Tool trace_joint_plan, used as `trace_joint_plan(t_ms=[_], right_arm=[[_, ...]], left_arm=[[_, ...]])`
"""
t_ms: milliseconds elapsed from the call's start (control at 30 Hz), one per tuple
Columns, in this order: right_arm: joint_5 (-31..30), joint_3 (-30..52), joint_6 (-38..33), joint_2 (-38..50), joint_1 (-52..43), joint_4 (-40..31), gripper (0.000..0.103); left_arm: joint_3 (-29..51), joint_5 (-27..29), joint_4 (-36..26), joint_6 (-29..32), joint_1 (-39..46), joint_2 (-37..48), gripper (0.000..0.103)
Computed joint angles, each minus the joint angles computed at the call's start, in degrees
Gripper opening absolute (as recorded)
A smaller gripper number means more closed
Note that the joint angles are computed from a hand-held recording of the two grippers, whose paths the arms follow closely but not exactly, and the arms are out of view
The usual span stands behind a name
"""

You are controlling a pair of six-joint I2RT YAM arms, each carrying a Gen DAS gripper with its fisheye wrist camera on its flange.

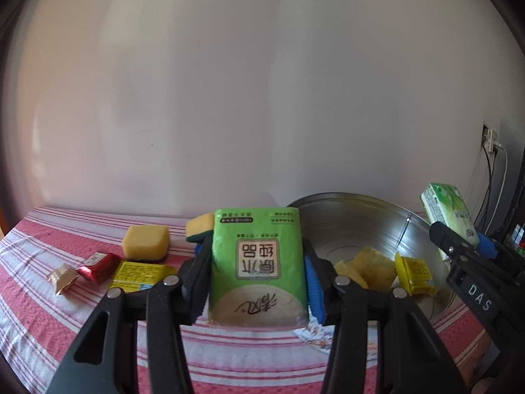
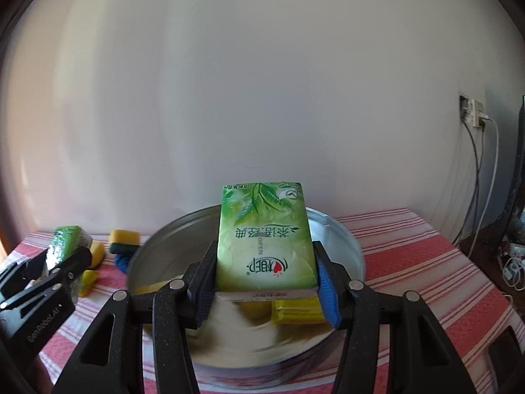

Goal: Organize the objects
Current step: 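Carry both green tissue packs over the silver tin with both tools, then open left tool releasing its tissue pack while right tool releases its pack into tin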

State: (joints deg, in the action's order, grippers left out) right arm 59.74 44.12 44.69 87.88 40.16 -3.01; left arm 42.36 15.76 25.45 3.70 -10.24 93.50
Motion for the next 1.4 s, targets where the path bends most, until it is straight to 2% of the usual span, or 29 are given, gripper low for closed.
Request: trace_joint_plan(t_ms=[400, 633, 1100, 1400], right_arm=[[-1.9, -3.7, 0.5, -3.7, -6.9, -1.0, 0.056], [-5.0, -4.3, -2.6, -1.9, -11.7, 2.2, 0.056], [-10.9, -2.6, -5.3, 2.5, -13.2, 2.7, 0.056], [-12.8, -2.0, -7.5, 4.2, -13.5, 4.0, 0.056]], left_arm=[[3.7, -2.6, -0.5, -1.5, -8.3, 2.3, 0.049], [7.3, -5.6, -2.8, -1.1, -11.5, 6.3, 0.049], [11.9, -7.0, -7.6, -1.1, -12.2, 11.1, 0.049], [11.8, -9.4, -6.7, -0.4, -13.6, 12.2, 0.049]])
